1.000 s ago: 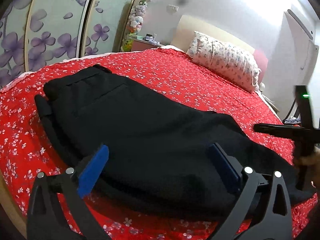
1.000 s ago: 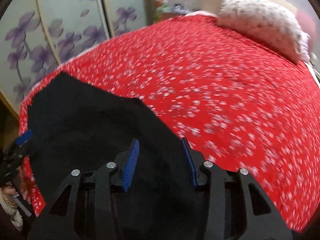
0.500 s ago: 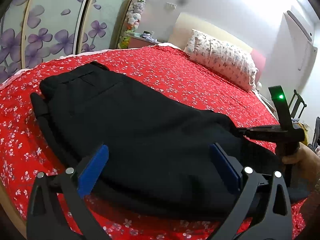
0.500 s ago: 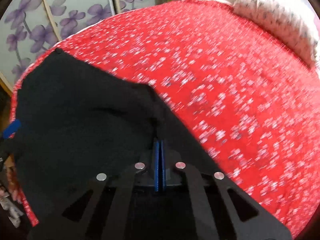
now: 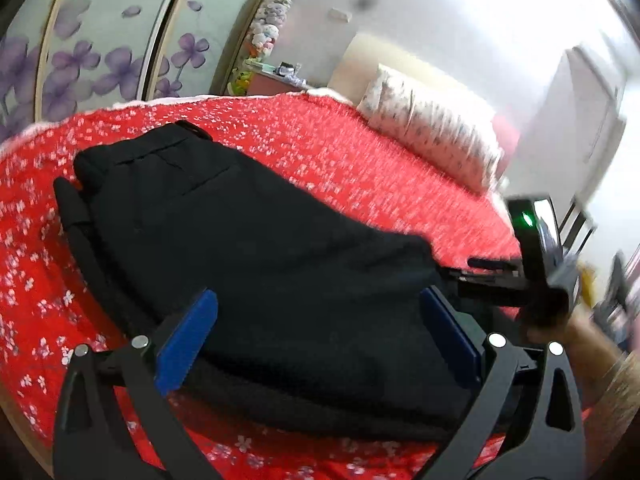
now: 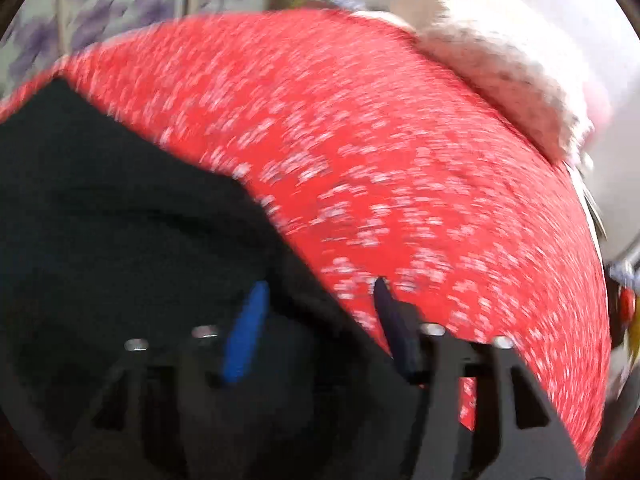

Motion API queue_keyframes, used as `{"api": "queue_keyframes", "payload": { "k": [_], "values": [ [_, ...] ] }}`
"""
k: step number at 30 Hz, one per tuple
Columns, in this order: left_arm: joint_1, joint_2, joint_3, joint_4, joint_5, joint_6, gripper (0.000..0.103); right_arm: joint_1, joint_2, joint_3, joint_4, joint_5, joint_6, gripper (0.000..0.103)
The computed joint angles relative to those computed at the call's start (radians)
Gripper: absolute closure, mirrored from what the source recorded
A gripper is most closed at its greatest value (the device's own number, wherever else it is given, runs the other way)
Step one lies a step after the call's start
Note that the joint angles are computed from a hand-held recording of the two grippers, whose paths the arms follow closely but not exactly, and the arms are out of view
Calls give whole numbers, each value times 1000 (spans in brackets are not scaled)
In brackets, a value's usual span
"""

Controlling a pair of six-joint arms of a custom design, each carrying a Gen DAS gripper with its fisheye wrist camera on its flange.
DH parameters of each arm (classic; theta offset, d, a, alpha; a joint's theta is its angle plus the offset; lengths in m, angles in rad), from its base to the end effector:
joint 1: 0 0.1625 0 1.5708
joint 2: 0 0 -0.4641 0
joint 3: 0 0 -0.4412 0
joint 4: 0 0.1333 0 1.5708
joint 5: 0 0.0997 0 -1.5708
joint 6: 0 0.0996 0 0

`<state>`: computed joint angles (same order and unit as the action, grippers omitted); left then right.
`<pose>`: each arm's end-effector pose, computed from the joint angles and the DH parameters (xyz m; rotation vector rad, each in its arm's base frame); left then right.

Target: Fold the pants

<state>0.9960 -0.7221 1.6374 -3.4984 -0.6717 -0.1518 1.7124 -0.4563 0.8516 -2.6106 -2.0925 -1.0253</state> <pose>-0.2155 -0.7213 0.1712 -0.1136 2.2764 -1.5184 0.2177 -0.9340 0.1880 1.1301 -2.0957 0.4451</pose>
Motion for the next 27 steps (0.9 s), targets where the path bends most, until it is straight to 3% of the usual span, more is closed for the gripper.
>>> {"api": "queue_keyframes", "payload": {
  "k": [2,4,7,10,13,16,19,21,24,27],
  "values": [
    [4,-24,29,-84,-19,-17,2,-11,-71,69,-39,80,108,43],
    [13,-56,61,-132,-30,-68,2,-34,-167,165,-35,195,266,43],
    [48,-148,156,-124,-95,-270,5,-87,-327,348,-19,396,415,40],
    [89,-223,233,-90,-176,-477,8,-141,-455,539,-98,538,425,34],
    [129,-257,256,-57,-279,-569,10,-188,-527,663,-161,627,430,34],
    [145,-267,253,-74,-374,-555,21,-220,-543,678,-135,680,512,33],
    [125,-262,244,-126,-365,-482,20,-227,-551,677,-126,724,521,33],
    [113,-254,230,-147,-346,-446,10,-231,-556,687,-143,744,514,31],
    [121,-252,203,-54,-324,-501,9,-237,-557,684,-116,771,524,31],
    [148,-243,175,-2,-362,-557,10,-235,-558,690,-102,766,504,31]
  ]
}}
